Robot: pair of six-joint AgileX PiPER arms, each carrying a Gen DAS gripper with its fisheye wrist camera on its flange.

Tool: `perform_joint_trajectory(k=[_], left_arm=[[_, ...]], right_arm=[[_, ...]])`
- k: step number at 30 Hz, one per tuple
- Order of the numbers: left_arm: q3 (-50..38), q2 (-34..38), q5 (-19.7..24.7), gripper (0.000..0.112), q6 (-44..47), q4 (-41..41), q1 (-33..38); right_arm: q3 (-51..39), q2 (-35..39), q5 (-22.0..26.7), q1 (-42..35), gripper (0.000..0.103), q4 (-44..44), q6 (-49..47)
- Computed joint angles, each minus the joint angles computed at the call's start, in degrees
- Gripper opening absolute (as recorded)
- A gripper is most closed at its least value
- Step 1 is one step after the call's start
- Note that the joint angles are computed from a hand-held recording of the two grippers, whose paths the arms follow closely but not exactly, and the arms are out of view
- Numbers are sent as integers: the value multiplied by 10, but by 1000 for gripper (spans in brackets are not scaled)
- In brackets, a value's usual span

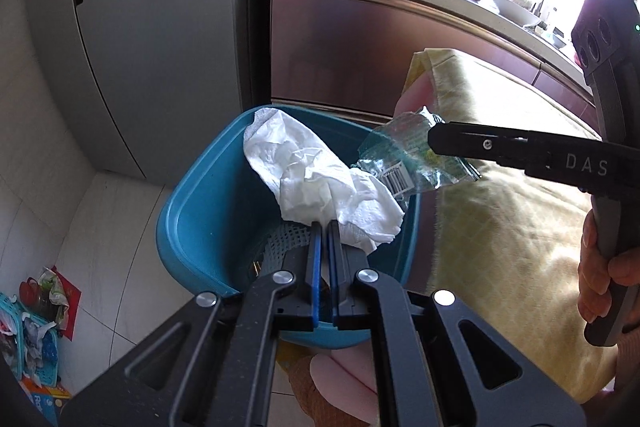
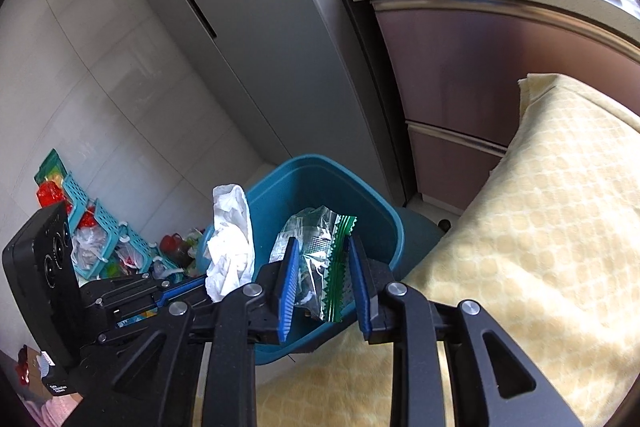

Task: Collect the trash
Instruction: 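Carry the plastic wrapper and tissue over the teal bin with both tools, then open both tools to drop the wrapper and tissue into the bin, return to table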

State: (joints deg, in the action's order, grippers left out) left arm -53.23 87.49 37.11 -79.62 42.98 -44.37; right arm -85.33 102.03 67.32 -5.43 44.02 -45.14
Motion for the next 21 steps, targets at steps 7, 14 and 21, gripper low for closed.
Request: perform_joint_trajectory(k=[7,14,21], left_arm=[[5,17,-26,4,12,-20,29],[4,37,-56,9,31,-46,59],[-1,57,-75,9,29,-53,73]], right_arm=[[-15,20,-17,37,27,-33,34],[-11,25,-30,56,29,-40,46],[9,15,-24,29,31,-19,25]])
